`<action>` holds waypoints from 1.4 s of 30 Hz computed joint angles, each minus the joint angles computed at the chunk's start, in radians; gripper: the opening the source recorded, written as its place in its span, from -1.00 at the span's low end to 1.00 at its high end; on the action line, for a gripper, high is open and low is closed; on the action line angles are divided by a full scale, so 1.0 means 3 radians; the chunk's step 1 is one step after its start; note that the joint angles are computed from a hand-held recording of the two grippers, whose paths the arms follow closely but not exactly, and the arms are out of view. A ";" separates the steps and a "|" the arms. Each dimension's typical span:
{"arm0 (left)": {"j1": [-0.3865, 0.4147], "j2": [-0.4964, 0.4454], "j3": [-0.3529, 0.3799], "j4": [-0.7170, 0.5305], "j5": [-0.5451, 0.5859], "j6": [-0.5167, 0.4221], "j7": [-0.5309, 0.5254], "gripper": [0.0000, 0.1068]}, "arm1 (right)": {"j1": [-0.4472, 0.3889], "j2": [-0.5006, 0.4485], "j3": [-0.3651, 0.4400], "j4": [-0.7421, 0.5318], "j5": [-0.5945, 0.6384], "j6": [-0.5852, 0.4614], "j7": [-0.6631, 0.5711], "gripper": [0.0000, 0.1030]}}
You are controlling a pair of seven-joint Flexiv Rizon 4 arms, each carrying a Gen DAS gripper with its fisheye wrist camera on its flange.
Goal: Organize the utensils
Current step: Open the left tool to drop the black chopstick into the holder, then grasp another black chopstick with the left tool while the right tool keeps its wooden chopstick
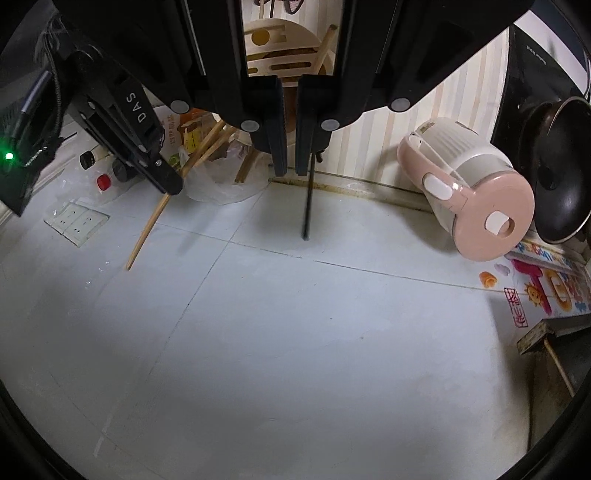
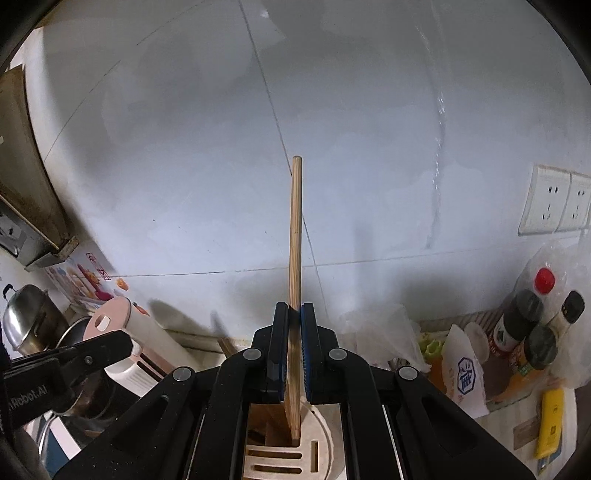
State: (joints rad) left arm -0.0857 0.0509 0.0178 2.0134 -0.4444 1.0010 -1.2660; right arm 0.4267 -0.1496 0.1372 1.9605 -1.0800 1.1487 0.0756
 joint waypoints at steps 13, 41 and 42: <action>0.0165 0.0415 0.0084 0.0343 0.0986 0.0162 -0.0729 0.92 | 0.0021 0.0441 0.0263 0.0290 0.1029 -0.0277 -0.0636 -0.02; 0.0114 0.0429 -0.0072 0.1505 0.2007 -0.0237 -0.1130 0.93 | 0.0698 -0.0006 0.0730 0.1177 0.3084 -0.0882 -0.1026 -0.87; 0.0055 0.0428 -0.0091 0.1522 0.1950 -0.0217 -0.1092 0.93 | 0.0666 0.0067 0.0745 0.1265 0.3145 -0.0883 -0.1022 -0.87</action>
State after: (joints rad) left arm -0.0693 0.1792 -0.0097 2.4699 0.1406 0.9359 -1.5935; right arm 0.6266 -0.1295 0.3607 2.3400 -0.1365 0.8839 -0.2309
